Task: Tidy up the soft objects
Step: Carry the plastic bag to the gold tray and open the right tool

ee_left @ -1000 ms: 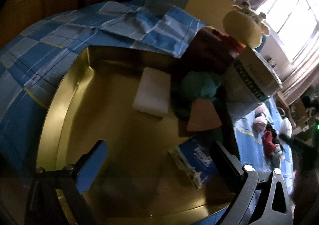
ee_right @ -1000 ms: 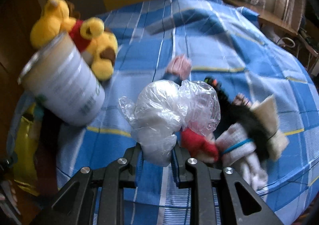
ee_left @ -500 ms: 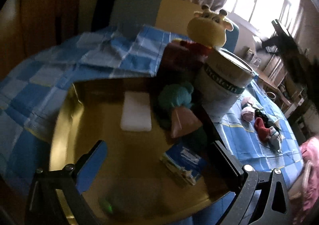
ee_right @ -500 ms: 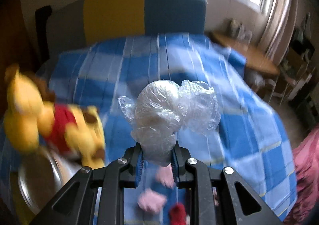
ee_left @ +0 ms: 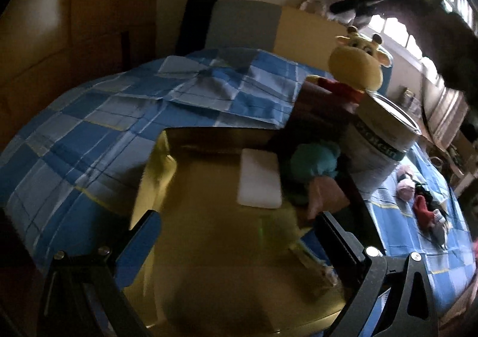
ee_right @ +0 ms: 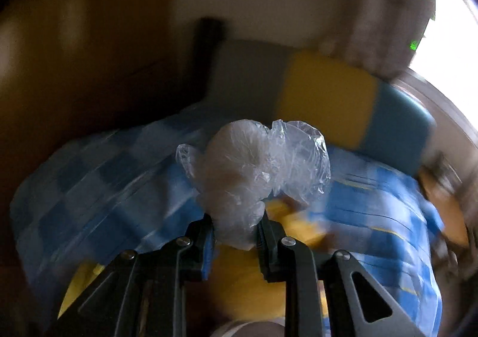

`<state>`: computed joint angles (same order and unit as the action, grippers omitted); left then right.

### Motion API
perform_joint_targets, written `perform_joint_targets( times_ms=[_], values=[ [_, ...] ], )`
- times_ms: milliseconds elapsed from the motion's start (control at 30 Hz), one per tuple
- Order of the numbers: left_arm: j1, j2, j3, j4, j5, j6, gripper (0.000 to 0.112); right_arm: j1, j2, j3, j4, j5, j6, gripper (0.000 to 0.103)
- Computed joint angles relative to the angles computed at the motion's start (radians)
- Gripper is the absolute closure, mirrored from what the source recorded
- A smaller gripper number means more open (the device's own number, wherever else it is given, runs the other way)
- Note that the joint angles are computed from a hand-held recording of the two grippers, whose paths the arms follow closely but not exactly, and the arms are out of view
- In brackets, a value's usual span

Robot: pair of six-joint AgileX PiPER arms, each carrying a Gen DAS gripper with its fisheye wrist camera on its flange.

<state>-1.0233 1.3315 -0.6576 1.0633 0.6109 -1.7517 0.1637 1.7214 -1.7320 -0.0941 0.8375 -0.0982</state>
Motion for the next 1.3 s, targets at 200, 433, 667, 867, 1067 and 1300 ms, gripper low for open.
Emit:
perform_joint_targets(
  times_ms=[200, 433, 667, 867, 1067, 1300],
  values=[
    [-0.037, -0.029, 0.029, 0.005, 0.074, -0.033, 0.010, 0.169, -0.086, 0.370, 0.041, -0.095, -0.056, 0.081],
    [-0.061, -0.067, 0.054, -0.028, 0.110, -0.046, 0.010, 0.205, -0.098, 0.664, 0.146, -0.220, -0.085, 0.081],
    [-0.092, -0.079, 0.056, -0.049, 0.139, -0.055, 0.010, 0.219, -0.068, 0.803, 0.158, -0.313, -0.038, 0.081],
    [-0.129, -0.087, 0.051, -0.065, 0.186, -0.056, 0.010, 0.249, -0.009, 0.842, 0.100, -0.375, 0.075, 0.080],
    [-0.141, -0.094, 0.054, -0.068, 0.191, -0.064, 0.010, 0.257, -0.034, 0.867, 0.079, -0.385, 0.135, 0.065],
    [-0.162, -0.089, 0.046, -0.083, 0.198, -0.057, 0.010, 0.258, -0.105, 0.920, 0.116, -0.404, 0.122, 0.042]
  ],
)
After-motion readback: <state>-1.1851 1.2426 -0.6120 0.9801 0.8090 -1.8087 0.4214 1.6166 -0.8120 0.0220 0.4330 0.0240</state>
